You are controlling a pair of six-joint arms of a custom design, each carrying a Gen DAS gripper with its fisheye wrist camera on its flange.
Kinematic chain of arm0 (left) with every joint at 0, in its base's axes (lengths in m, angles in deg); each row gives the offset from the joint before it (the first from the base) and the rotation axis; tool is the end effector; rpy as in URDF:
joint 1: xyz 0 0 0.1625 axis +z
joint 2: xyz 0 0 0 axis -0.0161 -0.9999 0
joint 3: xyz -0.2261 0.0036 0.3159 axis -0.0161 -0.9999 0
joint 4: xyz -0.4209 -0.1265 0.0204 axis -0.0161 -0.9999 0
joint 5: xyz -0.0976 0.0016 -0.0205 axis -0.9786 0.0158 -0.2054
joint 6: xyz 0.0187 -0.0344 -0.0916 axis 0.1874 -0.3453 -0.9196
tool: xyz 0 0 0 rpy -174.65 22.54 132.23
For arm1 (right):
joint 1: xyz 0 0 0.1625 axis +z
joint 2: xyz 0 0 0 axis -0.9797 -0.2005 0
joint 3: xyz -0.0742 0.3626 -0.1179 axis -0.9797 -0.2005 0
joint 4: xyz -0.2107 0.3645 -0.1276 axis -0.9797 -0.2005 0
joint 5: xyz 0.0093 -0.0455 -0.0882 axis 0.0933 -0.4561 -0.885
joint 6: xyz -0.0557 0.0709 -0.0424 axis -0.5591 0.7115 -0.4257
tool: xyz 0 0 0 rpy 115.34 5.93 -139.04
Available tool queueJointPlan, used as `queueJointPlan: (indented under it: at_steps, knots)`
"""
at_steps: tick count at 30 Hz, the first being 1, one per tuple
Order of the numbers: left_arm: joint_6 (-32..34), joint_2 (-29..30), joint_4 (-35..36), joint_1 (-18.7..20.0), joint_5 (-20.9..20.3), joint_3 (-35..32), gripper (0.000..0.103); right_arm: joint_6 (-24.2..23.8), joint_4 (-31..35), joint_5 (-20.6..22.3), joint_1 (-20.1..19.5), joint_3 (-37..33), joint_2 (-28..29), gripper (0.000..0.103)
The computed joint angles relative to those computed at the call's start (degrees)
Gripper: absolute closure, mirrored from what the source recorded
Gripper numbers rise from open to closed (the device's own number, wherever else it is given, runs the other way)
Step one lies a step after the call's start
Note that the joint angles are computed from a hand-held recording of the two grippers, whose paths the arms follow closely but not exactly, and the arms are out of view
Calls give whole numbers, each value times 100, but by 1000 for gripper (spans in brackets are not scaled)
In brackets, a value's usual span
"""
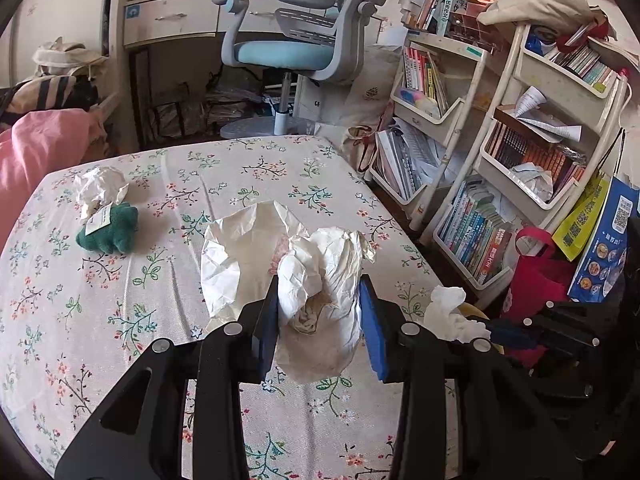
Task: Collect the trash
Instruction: 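Lift both held tissues and carry them toward the yellow bin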
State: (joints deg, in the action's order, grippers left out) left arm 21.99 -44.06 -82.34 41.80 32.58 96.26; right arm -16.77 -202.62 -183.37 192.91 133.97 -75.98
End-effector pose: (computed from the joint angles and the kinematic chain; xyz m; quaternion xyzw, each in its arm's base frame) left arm -0.1100 -0.3761 0.2022 0.1376 0.8772 -0.3707 0.2723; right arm 0.2607 -0.3609 0.0528 0.4239 -0.8466 0.2032 0.2496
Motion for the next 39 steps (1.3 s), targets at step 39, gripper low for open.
queueJointPlan:
  at_steps: [39]
  knots:
    - [116,202,-129,-111,47,-32,68,-63,-134,-32,-4,28,6,82]
